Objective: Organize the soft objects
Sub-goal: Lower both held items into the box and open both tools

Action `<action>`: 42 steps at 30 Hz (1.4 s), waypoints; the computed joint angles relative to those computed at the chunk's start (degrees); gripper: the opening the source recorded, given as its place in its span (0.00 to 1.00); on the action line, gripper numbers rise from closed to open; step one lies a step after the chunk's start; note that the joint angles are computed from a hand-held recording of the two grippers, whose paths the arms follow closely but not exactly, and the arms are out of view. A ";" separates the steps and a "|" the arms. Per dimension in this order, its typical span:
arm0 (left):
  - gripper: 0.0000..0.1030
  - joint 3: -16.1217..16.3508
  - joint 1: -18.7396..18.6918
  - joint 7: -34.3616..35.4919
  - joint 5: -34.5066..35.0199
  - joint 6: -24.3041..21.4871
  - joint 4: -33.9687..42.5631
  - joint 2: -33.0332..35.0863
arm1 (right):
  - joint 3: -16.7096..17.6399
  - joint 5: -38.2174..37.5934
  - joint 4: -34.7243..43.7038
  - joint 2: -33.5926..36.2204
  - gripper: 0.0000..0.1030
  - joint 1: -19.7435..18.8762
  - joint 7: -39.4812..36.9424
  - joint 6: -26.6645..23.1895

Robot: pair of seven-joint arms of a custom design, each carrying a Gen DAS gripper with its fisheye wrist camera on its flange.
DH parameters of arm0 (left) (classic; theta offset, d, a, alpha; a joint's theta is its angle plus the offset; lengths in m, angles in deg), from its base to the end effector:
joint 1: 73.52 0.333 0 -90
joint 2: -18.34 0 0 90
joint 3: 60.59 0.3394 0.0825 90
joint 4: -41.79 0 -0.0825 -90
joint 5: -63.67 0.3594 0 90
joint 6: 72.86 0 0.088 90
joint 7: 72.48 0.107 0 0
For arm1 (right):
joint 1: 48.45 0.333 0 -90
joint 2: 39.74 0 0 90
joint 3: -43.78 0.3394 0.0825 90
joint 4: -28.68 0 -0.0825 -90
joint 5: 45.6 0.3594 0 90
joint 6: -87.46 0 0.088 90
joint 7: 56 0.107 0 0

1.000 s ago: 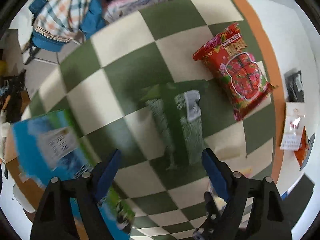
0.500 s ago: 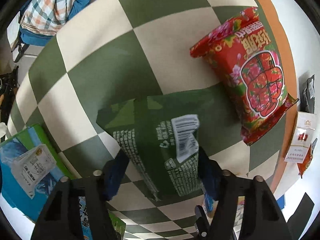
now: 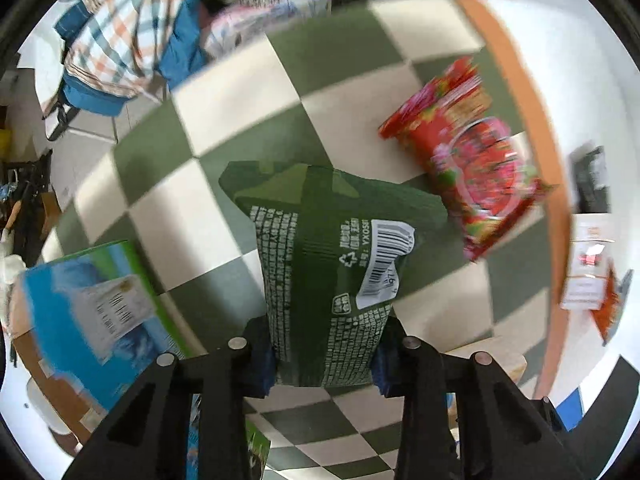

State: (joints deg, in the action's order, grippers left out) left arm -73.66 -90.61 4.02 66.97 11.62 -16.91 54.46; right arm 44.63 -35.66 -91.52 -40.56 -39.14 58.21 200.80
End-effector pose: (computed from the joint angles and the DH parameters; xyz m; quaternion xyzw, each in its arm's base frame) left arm 0.6305 -0.2989 0.4960 0.6075 -0.7890 -0.0606 0.0690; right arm 0.4981 0.1004 0.4543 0.5818 -0.8079 -0.0931 0.0102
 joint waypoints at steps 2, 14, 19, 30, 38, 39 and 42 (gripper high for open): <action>0.32 -0.31 1.50 -0.27 -1.47 3.19 -4.19 -4.78 | 0.07 1.10 -0.11 -2.19 0.66 0.08 -0.34 -0.14; 0.32 4.10 12.28 3.67 -9.52 15.23 -30.58 -36.13 | 2.42 5.88 9.15 -8.81 0.66 2.45 -5.79 -4.11; 0.32 8.39 15.97 4.77 -7.50 16.63 -39.60 -43.67 | 4.40 7.60 20.76 -2.59 0.66 5.65 -6.01 -6.82; 0.32 13.33 24.30 6.53 -4.31 18.48 -44.04 -38.66 | 6.37 0.94 44.28 18.84 0.66 16.12 -1.08 -11.03; 0.32 12.29 27.92 8.57 -5.03 17.04 -39.41 -29.98 | 3.97 -3.68 58.89 32.17 0.66 20.93 1.48 -16.77; 0.32 12.02 28.10 8.75 -5.12 16.58 -38.50 -29.01 | 3.64 -4.16 60.38 33.34 0.66 21.32 1.75 -17.47; 0.33 11.50 28.75 9.62 -5.13 15.82 -36.80 -26.78 | 2.78 -5.45 63.21 35.89 0.66 22.11 2.05 -18.83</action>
